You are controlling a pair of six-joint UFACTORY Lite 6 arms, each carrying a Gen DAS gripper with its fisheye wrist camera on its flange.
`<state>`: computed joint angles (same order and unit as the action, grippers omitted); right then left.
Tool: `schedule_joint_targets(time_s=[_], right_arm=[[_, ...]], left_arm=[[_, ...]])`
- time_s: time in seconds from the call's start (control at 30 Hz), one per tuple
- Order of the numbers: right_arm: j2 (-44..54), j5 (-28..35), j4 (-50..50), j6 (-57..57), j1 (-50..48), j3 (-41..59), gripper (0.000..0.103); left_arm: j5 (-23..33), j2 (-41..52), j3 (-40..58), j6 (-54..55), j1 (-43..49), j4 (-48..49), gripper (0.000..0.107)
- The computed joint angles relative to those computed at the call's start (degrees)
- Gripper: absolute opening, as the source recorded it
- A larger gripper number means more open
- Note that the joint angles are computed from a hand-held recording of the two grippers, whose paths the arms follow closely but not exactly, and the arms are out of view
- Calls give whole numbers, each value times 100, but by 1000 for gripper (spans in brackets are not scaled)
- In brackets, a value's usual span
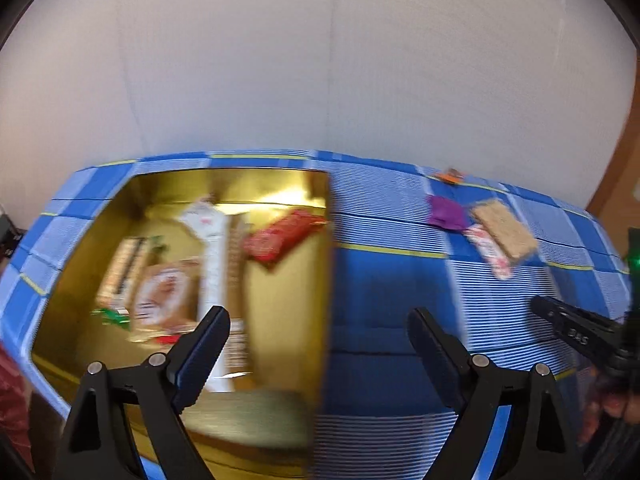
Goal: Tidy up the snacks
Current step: 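Reach and grasp the pink-flowered wrapped bar with the left tool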
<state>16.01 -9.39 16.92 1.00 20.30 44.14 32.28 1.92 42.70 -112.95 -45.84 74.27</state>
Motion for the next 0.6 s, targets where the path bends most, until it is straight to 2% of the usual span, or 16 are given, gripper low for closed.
schedule_joint_targets(time_s=[0.17, 0.23, 0.4, 0.47, 0.6], right_arm=[[-184, -52, -1971, 2025, -530, -201, 22], [-261, -31, -2124, 2187, -640, -256, 28], [-436, -115, -1688, 1707, -827, -403, 28], [-473, -138, -2373, 2355, -974, -444, 28], [-503, -201, -3132, 3108, -1167, -513, 28]], left_arm=[[-52, 1375, 1733, 1124, -245, -913, 91], [-228, 1990, 2521, 1612, -153, -1302, 91], [-532, 3453, 4327, 2693, 143, -2612, 91], [-470, 4061, 5137, 3394, 272, -3443, 90], [37, 5385, 7036, 4591, 436, -4824, 86]])
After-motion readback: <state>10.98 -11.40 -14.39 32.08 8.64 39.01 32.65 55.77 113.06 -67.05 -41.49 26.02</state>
